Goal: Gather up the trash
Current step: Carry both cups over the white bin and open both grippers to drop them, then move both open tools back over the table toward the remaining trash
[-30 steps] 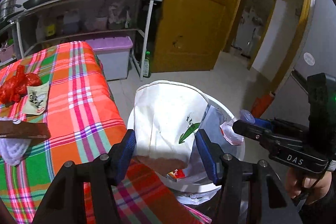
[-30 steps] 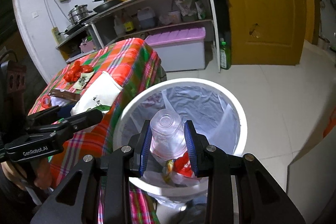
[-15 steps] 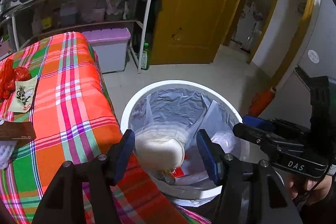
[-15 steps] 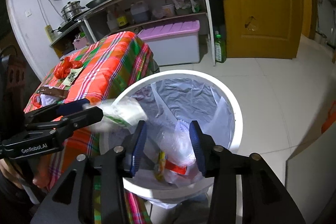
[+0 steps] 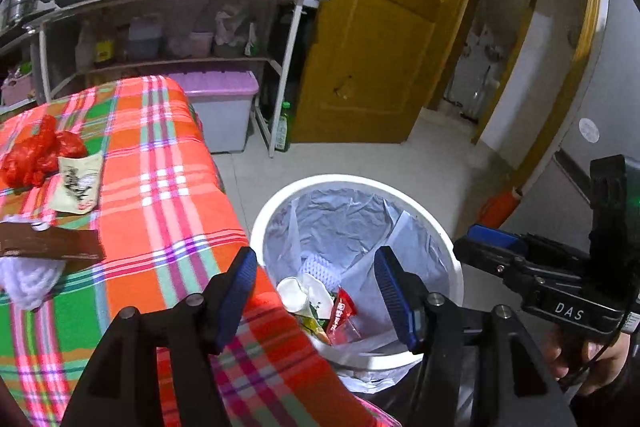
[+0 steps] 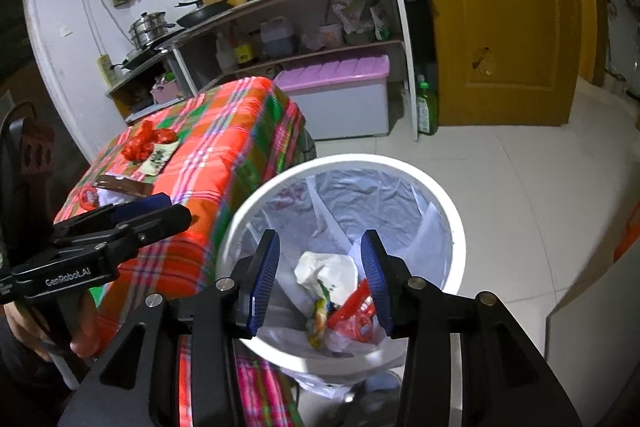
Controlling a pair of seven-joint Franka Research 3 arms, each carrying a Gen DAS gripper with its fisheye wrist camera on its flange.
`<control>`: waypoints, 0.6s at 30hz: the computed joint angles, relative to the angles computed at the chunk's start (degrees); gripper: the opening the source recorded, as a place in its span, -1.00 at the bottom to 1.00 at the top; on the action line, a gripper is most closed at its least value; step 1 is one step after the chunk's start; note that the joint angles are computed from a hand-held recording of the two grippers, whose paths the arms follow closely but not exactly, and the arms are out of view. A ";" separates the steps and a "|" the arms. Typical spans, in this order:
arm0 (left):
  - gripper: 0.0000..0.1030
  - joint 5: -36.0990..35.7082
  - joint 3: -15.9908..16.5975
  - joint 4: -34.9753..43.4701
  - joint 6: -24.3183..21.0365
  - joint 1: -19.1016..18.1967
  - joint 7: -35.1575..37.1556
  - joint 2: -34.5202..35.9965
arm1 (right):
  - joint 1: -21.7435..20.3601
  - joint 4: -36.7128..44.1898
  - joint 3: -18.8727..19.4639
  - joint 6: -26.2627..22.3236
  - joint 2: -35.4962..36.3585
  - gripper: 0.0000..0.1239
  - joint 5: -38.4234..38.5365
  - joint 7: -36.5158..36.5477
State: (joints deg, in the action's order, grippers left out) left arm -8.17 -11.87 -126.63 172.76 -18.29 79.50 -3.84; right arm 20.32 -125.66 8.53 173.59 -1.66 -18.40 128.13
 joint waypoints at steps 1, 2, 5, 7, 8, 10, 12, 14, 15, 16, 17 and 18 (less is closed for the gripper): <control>0.17 1.32 -0.23 -0.89 0.54 0.48 -1.50 -0.88 | 0.14 0.02 0.12 0.13 -0.21 -0.29 -0.04 -0.14; 0.17 2.24 -0.28 -1.44 0.83 0.67 -2.51 -1.49 | 0.20 0.00 0.25 0.23 -0.40 -0.30 -0.14 -0.17; 0.17 7.25 -0.82 -3.84 1.79 2.22 -7.63 -4.14 | 0.37 0.03 0.87 0.55 -0.94 -0.30 -0.18 -0.64; 0.18 9.67 -0.64 -5.53 2.50 2.75 -10.33 -6.05 | 0.48 0.37 1.36 0.51 -1.02 -0.30 -0.32 -0.88; 0.17 11.08 -0.74 -6.13 2.59 3.19 -11.80 -6.82 | 0.62 0.46 1.50 0.56 -1.05 -0.30 -0.12 -1.33; 0.18 14.84 -1.79 -7.37 2.60 5.17 -15.79 -8.58 | 0.89 0.88 1.92 0.39 -1.08 -0.30 -0.32 -1.72; 0.18 17.36 -1.83 -8.39 2.63 6.00 -18.49 -9.97 | 1.21 1.22 2.17 0.35 -1.05 -0.30 -0.22 -2.16; 0.17 18.68 -1.25 -9.48 2.48 6.09 -20.02 -11.47 | 1.69 1.54 2.40 0.37 -0.99 -0.30 0.20 -2.80; 0.17 19.94 -1.79 -10.02 2.36 6.98 -21.49 -12.26 | 1.90 1.66 2.54 0.36 -0.97 -0.30 0.16 -2.87; 0.18 20.86 -1.96 -10.47 2.32 7.40 -22.54 -12.90 | 2.14 1.81 2.64 0.36 -0.89 -0.30 0.30 -3.13; 0.18 21.47 -1.81 -11.02 2.30 7.48 -23.26 -13.58 | 2.39 2.03 2.68 0.36 -0.71 -0.30 0.58 -3.52; 0.18 22.00 -1.65 -11.63 2.15 7.66 -23.99 -14.42 | 2.72 2.26 2.65 0.35 -0.54 -0.30 1.22 -4.30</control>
